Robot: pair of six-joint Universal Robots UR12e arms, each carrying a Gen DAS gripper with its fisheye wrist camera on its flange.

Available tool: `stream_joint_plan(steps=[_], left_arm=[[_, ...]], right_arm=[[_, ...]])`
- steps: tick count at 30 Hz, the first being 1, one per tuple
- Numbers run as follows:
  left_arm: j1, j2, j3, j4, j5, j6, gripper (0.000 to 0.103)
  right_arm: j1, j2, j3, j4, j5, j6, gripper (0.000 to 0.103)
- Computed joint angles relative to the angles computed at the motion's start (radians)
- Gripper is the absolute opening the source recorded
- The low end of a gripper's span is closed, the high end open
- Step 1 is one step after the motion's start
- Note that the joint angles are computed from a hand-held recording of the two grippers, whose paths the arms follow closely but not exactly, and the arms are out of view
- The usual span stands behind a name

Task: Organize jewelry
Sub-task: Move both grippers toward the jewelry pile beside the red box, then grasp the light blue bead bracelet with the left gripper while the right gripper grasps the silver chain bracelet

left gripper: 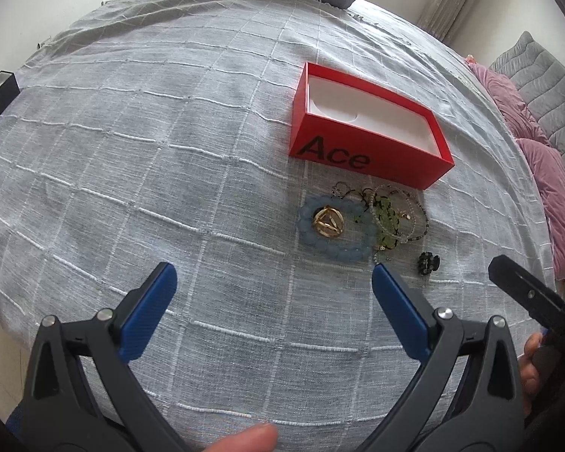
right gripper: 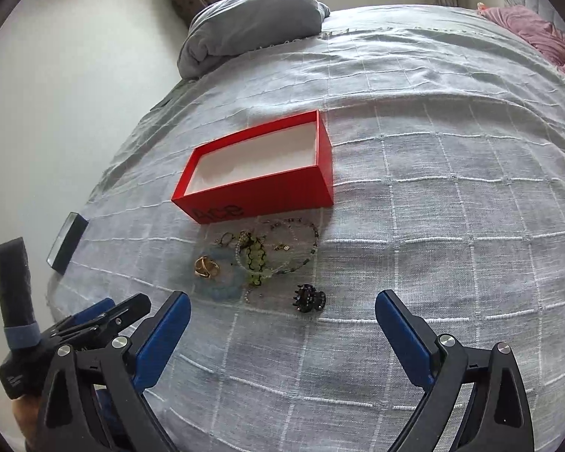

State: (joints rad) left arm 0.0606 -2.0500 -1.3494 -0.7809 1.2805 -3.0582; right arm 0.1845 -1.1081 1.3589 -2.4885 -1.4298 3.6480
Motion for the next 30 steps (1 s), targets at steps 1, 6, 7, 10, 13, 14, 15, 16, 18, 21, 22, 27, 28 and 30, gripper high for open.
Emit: stream_joint_plan(steps=[1, 6, 7, 10, 13, 14, 15, 16, 18, 21, 22, 27, 28, 30], left_arm=[[0.001, -0.001, 0.002, -0.009, -0.012, -0.005, 0.103], [-0.001, -0.008, 0.017, -0.045, -0.022, -0.005, 0.103], [-0.001, -0.013, 0.027, -0.063, -0.027, -0.008, 0.103], [0.008, -0.036, 0.065, -0.134, -0.072, -0.042, 0.102], [0.022, -0.055, 0.094, -0.192, -0.146, -0.083, 0.090], [0.024, -0.061, 0.105, -0.215, -0.163, -0.090, 0.086], [0.025, -0.065, 0.110, -0.226, -0.172, -0.096, 0.081], [0.025, -0.069, 0.115, -0.234, -0.178, -0.100, 0.079], [0.024, -0.076, 0.126, -0.253, -0.188, -0.103, 0.075], [0.025, -0.091, 0.141, -0.275, -0.220, -0.112, 0.065], [0.026, -0.097, 0.148, -0.285, -0.237, -0.115, 0.061], [0.025, -0.119, 0.170, -0.314, -0.266, -0.132, 0.050], [0.024, -0.121, 0.172, -0.316, -0.268, -0.132, 0.047], [0.023, -0.124, 0.174, -0.315, -0.270, -0.135, 0.044]], right_arm=[[0.003, 0.002, -0.002, 0.002, -0.015, -0.008, 0.098], [0.008, 0.008, 0.011, -0.056, -0.034, -0.024, 0.093], [0.008, 0.010, 0.010, -0.058, -0.036, -0.024, 0.092], [0.001, 0.018, 0.006, -0.068, -0.028, 0.001, 0.089], [-0.015, 0.029, -0.003, -0.064, 0.015, 0.044, 0.076], [-0.020, 0.033, -0.008, -0.058, 0.034, 0.057, 0.070], [-0.024, 0.037, -0.009, -0.063, 0.050, 0.066, 0.064], [-0.028, 0.041, -0.011, -0.067, 0.063, 0.075, 0.062], [-0.035, 0.048, -0.014, -0.076, 0.090, 0.095, 0.056], [-0.043, 0.060, -0.029, -0.065, 0.137, 0.112, 0.039], [-0.044, 0.063, -0.034, -0.059, 0.147, 0.113, 0.037], [-0.041, 0.081, -0.070, 0.005, 0.131, 0.085, 0.030], [-0.042, 0.084, -0.075, 0.012, 0.129, 0.084, 0.030], [-0.043, 0.092, -0.082, 0.014, 0.136, 0.079, 0.030]])
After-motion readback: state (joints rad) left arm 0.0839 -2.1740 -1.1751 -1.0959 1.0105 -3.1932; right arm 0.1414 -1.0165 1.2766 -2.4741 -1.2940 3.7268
